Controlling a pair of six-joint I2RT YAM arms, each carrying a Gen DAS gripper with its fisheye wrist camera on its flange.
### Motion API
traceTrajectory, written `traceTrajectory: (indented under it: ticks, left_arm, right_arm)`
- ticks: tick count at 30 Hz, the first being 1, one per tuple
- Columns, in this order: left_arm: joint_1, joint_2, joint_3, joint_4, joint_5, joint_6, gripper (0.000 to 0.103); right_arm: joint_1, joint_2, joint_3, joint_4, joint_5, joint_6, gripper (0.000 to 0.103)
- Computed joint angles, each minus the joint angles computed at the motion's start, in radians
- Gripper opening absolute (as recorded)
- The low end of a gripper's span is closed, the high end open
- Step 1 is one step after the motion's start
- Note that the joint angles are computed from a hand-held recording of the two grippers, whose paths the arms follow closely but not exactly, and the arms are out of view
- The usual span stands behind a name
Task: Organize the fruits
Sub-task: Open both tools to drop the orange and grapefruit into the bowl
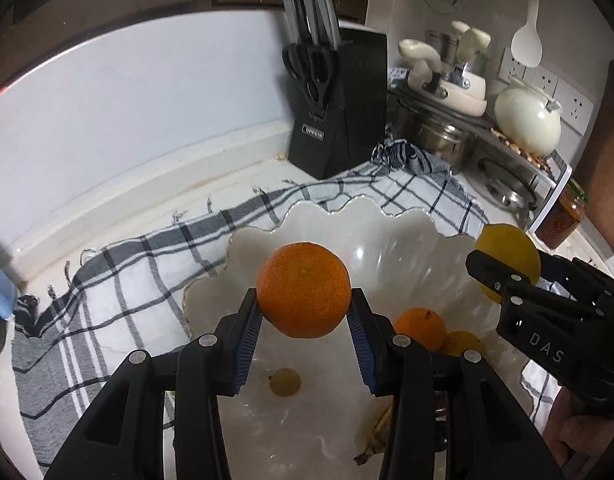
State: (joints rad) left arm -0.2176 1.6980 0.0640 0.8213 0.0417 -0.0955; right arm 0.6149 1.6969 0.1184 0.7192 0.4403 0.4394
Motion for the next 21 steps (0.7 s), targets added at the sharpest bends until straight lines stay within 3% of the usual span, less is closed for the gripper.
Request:
traceTrajectory:
  ticks: [8,11,18,21]
  left_arm:
    - [-0.012,0.064,0.029,-0.007,-0.022,-0.012,0.046]
    - [-0.012,0.053,0.014,0.007,-0.036,-0.009,0.057]
    - [0.010,-0.047,-0.019,-0.044,-0.032,0.006,0.069]
    - [0.021,-0.149,-0.044,-0.103,-0.033,0.008,0.076]
  right_arm:
    - [-0.041,0.095,0.041,0.010,-0.034,-0.014,0.056]
    - [-0.039,0.103,0.041,0.005,-0.033,-0.001,0.056]
    - [0.076,-0.069,0.010,-0.131,0.146,0.061,0.085]
    - [0.114,-0.150,0.011,-0.219,0.189,0.094,0.089]
